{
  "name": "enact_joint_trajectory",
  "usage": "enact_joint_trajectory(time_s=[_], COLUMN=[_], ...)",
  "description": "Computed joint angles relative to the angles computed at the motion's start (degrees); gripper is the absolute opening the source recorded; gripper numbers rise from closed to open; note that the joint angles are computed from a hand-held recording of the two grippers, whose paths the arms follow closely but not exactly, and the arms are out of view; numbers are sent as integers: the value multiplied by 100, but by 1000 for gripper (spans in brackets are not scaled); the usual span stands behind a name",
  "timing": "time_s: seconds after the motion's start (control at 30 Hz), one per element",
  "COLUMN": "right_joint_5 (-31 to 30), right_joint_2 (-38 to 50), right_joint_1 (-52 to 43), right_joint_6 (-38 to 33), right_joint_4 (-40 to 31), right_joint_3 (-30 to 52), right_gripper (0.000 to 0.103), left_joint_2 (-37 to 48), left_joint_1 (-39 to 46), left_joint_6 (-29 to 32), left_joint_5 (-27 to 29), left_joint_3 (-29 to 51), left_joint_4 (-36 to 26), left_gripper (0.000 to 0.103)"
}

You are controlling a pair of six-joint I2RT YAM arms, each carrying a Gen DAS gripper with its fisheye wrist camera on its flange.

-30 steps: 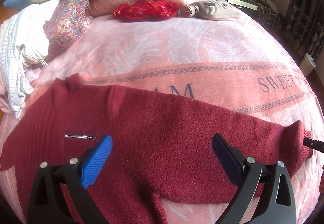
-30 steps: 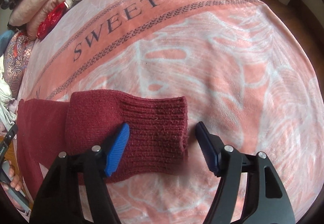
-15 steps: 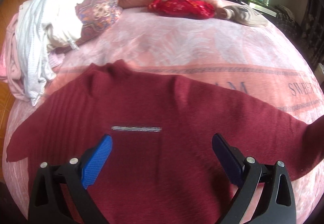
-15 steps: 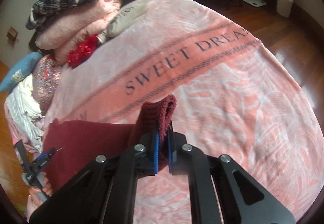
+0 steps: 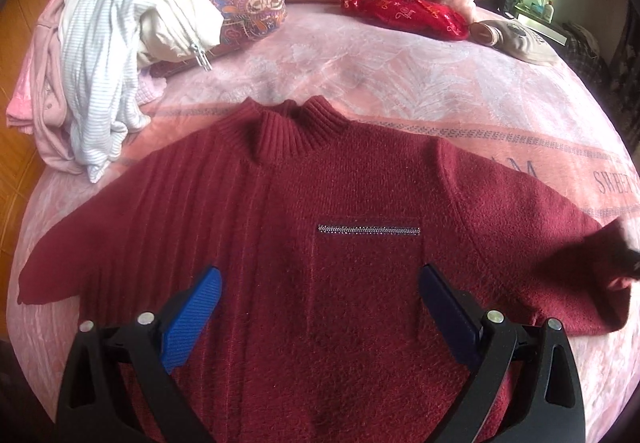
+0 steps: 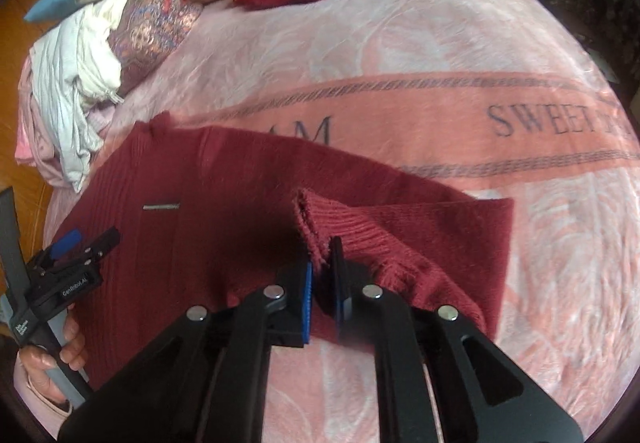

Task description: Fold small clothes

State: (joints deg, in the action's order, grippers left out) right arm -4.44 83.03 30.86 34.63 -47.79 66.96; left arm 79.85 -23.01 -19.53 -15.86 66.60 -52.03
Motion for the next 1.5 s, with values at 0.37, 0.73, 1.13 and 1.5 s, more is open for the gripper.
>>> enact_joint_trajectory(time_s=[0.37,0.73,1.13,1.5], right_joint_5=[-803,-1366,-1791,-1524], right_joint_2=[-1503,-2809,-3451,-3739], right_joint_1=[-1331,-2696,-3545,-3016], right_joint_6=[-406,-1370,-1810,-1317], right_joint_4=[62,-120,-450,-575], right_joint_3=[-1094,-2281,-2691,-2641], right_gripper=[47,46,47,48], left_joint_2=[645,2443,2836,979], left_joint_1=[-881,-2032,-2445,-1710], left_joint_6=[-488,-819,-953,-621], left_joint_5=[780,1743,1857,1668], left_joint_3=[313,1864,2218,1379], left_joint_4=[212,177,143,212], left_gripper=[99,97,23,15])
